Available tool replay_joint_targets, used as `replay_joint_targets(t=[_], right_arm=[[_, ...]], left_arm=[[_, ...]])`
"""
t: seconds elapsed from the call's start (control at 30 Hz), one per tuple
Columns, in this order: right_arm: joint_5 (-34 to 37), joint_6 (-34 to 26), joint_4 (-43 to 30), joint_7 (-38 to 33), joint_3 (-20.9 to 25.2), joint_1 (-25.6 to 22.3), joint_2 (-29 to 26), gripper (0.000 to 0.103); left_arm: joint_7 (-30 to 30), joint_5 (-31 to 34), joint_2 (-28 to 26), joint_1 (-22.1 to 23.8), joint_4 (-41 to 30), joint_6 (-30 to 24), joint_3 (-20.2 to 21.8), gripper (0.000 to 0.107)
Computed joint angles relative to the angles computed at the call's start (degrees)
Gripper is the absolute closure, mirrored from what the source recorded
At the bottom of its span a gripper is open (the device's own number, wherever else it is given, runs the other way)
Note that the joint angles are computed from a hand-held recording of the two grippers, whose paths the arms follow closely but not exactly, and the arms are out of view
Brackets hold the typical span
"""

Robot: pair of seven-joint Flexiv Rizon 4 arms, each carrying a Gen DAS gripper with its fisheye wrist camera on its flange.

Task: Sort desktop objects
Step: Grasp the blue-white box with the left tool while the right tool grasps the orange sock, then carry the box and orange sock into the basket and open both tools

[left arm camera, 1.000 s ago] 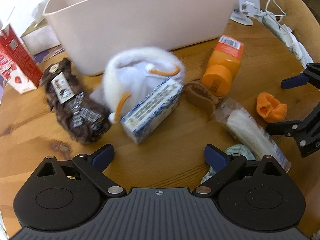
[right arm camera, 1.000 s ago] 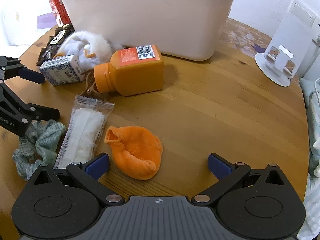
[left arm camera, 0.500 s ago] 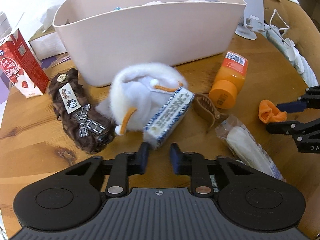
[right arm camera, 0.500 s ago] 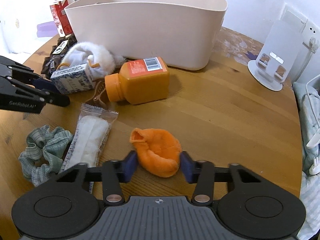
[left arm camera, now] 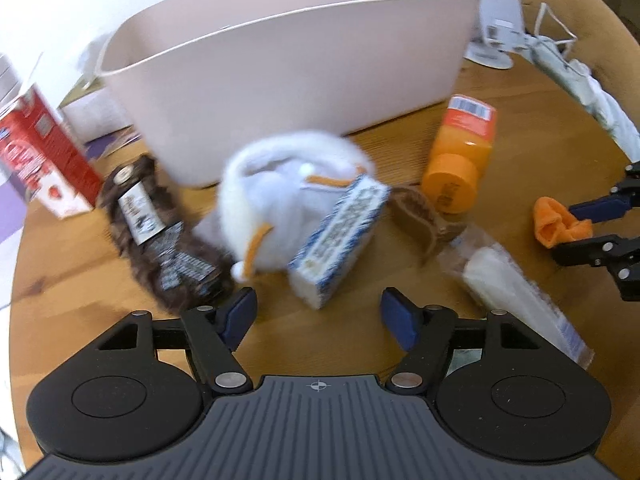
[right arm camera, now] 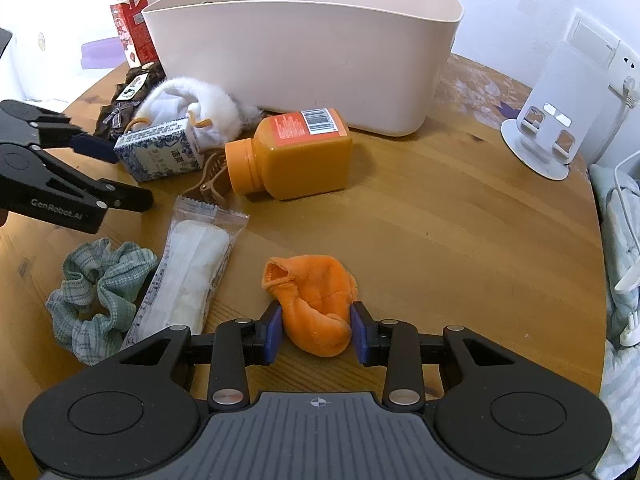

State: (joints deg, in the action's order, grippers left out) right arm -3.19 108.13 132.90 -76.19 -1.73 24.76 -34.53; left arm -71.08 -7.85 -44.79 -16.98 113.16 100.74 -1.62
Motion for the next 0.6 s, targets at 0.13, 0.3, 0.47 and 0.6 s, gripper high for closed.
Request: replay_joint_targets(t=[0.13, 0.3, 0.47, 0.6], right_arm=[[0.18, 0.1, 0.41, -0.27, -0.21, 0.39, 0.26, 0.076], [-2.14, -0.6, 0.51, 0.62, 4.88, -5.19, 0.87, 0.088], [-1.98, 0.44, 1.34, 1.91, 4.92, -5.78, 1.83, 0.089], [-1.49, 1.8, 1.93, 1.35, 3.32, -4.94, 3.33, 0.089]], left_arm=[[0.09, 0.45, -0.62, 3.14, -0.99, -0.73, -4.5, 0.065], [0.45, 1.04, -0.31, 4.8, -1.23, -2.13, -6.61, 0.086], [-0.49, 1.54, 0.8, 5.54, 0.83, 0.7, -7.07, 0.087], [-0.84, 3.19, 2.5, 9.14, 3.04, 2.19, -10.49, 0.087]])
